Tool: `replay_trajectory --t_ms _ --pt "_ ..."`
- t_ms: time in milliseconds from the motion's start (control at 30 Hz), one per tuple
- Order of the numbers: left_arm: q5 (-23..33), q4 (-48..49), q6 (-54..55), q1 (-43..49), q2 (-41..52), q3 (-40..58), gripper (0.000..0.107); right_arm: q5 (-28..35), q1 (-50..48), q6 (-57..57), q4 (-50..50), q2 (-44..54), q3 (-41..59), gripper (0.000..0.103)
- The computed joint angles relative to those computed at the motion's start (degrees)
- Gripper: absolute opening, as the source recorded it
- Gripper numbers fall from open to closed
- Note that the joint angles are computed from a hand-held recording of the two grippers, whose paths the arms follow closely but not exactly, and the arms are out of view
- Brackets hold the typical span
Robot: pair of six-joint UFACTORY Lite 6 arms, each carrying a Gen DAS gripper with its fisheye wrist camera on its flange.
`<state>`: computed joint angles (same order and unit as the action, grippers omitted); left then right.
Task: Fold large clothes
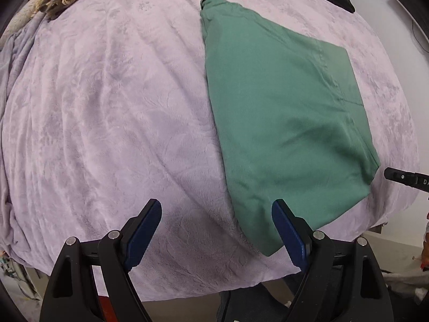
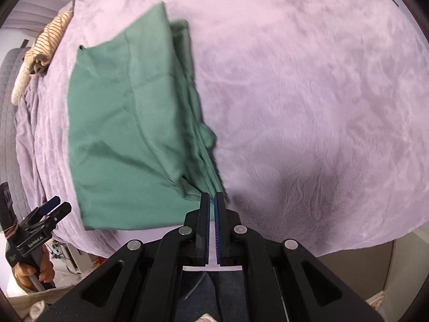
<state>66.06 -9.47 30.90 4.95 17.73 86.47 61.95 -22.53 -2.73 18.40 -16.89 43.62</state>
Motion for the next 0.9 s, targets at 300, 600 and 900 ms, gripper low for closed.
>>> replay_trajectory --t_ms 300,600,900 --pt "3.29 3.73 -11.09 -3.39 5.88 15.70 0.103 1.16 14.17 13.64 -4.66 6.53 15.49 0.011" --pt "6.46 4.78 -14.47 -4.71 6.66 20.61 0.103 3.74 19.12 19.62 -11.11 11.00 26.20 0.088" --pt "6.01 7.23 -15.62 -6.61 6.31 21.36 0.103 4.05 23.70 24.85 -17.48 11.68 29.41 0.103"
